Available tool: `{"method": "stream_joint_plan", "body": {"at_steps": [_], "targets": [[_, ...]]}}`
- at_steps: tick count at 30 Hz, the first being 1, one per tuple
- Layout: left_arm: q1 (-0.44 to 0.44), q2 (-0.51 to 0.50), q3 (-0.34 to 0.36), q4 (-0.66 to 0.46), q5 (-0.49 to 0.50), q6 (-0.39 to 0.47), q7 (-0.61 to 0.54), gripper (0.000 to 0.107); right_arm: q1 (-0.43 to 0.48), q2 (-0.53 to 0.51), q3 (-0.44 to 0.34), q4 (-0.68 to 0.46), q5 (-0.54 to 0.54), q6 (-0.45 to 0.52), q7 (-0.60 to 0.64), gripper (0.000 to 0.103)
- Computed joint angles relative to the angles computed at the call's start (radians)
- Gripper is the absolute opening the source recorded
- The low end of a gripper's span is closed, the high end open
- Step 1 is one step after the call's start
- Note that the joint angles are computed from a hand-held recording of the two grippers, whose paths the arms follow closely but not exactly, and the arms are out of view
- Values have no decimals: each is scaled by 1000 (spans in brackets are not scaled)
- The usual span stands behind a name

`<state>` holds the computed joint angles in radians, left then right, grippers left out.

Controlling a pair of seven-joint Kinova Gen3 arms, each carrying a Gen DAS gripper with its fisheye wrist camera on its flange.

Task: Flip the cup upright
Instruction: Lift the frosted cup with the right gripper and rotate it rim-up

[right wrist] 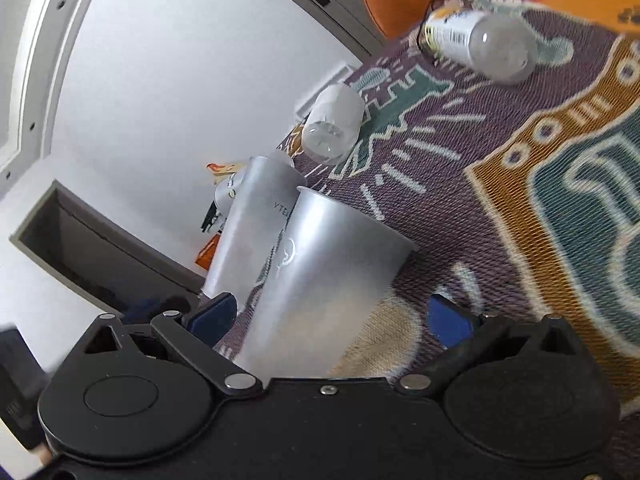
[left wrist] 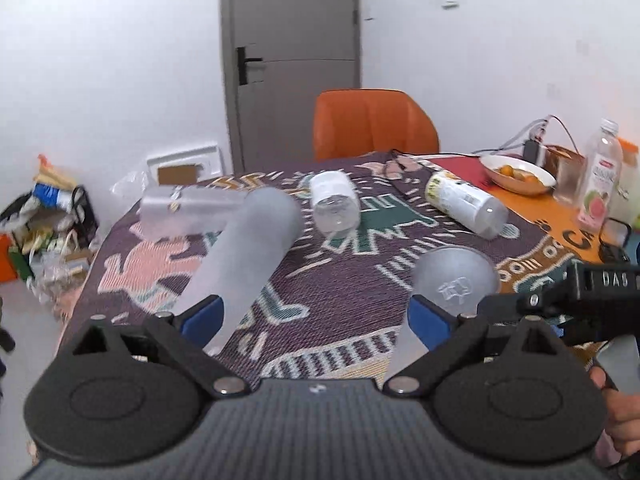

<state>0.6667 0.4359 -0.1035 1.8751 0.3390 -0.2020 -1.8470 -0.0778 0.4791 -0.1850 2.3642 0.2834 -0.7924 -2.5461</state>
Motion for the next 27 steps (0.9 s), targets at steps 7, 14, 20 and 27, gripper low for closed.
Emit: {"method": "stream_joint_plan", "body": {"at_steps": [7, 14, 20, 27], "targets": [[-121, -11, 103, 56, 2, -86, 121, 98, 7, 34, -13, -59, -57, 41, -118, 103], [-175, -4, 141, 84, -18, -132, 192, 98, -11, 46, -17, -104, -106, 75, -166, 103], [-233, 3, 177, 95, -71, -131, 256, 98, -55, 51, 4, -144, -180, 116, -162, 103], [-288, 4, 212, 114, -145, -143, 352, 98, -149, 40, 58, -175, -313, 187, -56, 90]]}}
